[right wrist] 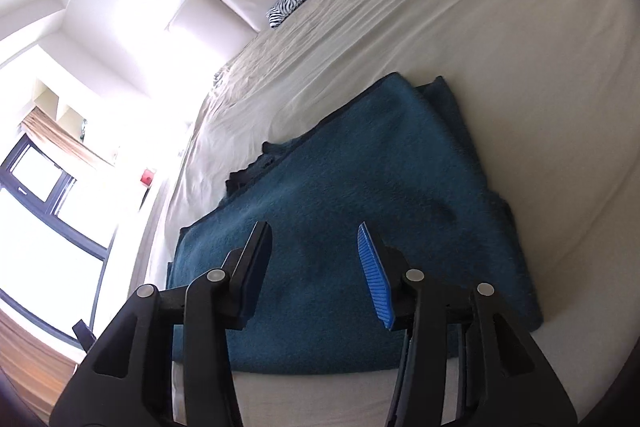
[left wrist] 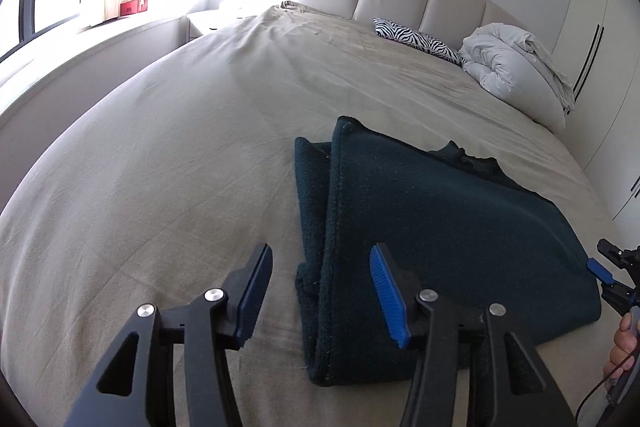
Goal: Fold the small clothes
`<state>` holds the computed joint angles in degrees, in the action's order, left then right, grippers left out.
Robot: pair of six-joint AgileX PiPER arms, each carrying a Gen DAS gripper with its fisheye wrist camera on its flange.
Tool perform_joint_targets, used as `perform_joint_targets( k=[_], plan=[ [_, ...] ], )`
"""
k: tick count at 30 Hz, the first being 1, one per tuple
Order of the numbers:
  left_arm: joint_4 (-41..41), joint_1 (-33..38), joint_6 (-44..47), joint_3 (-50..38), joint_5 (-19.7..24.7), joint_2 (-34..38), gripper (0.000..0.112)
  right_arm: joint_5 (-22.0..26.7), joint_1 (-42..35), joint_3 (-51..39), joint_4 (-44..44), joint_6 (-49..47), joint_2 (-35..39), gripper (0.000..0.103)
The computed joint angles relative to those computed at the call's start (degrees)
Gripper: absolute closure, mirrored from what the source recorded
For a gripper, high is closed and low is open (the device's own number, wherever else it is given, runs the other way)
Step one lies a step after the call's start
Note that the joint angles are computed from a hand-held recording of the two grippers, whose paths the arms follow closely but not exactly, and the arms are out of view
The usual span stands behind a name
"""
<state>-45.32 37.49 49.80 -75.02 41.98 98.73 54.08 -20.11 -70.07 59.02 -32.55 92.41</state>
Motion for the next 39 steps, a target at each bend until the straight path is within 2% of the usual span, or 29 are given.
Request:
perform_joint_targets(
  k=[4,6,8,12,13,15,18,21,22,23,25,28,29,30,35,39],
  plan=[
    [2.0,-8.0,-1.9,-5.7,-1.2,2.2,0.058,1.5,9.3,-4.3,2.1,1.2,4.8,0.058],
    [6.9,-12.9,-6.0,-11.2,-2.2,6.4,0.058,2.0,12.5,-7.0,3.4,1.9,8.3,0.058],
    [12.5,-16.7,-12.0,-18.3,-1.3,12.0,0.058,1.4,15.0,-10.1,3.8,3.8,11.6,0.058],
    [22.4,-20.0,-22.3,-28.0,-0.8,20.7,0.058,2.8,17.5,-18.6,5.8,6.4,19.8,0.057],
    [21.8,-19.5,-21.8,-28.0,-0.9,21.9,0.058,3.4,17.6,-20.6,5.6,7.4,21.6,0.057],
    [14.5,-17.5,-14.8,-24.5,-2.8,21.7,0.058,3.6,17.8,-25.3,5.1,9.4,26.0,0.059],
    [10.0,-16.0,-10.3,-23.4,-1.8,21.2,0.058,4.5,15.3,-28.9,10.8,8.1,31.0,0.062],
    [6.9,-14.9,-8.3,-23.2,-0.8,21.5,0.059,1.4,11.8,-27.9,13.3,6.6,31.7,0.062],
    [6.7,-15.0,-8.1,-22.7,-1.2,21.3,0.059,1.1,10.2,-27.5,14.7,5.4,32.2,0.071],
    [6.5,-15.2,-7.7,-22.1,-1.9,21.0,0.059,0.9,8.7,-27.3,15.1,5.5,32.8,0.075],
    [6.8,-15.5,-7.9,-22.1,-2.3,21.2,0.059,-0.4,5.9,-25.9,14.5,6.3,32.1,0.077],
    [7.1,-15.6,-8.1,-21.7,-2.7,20.9,0.059,-4.1,4.8,-21.6,10.8,7.2,26.6,0.07],
    [7.2,-15.7,-8.1,-21.4,-3.0,20.7,0.059,-4.0,5.0,-19.4,11.4,5.8,24.6,0.067],
    [7.0,-15.7,-7.7,-20.5,-3.6,20.3,0.059,-2.6,5.3,-16.9,12.9,3.5,22.9,0.058],
    [7.1,-15.9,-7.5,-20.0,-4.1,20.1,0.059,5.6,14.5,-6.4,17.8,-5.1,17.0,0.057],
    [6.2,-15.5,-6.5,-19.6,-3.7,19.9,0.059,6.0,26.7,-5.6,15.0,-5.5,18.5,0.057]
  ],
)
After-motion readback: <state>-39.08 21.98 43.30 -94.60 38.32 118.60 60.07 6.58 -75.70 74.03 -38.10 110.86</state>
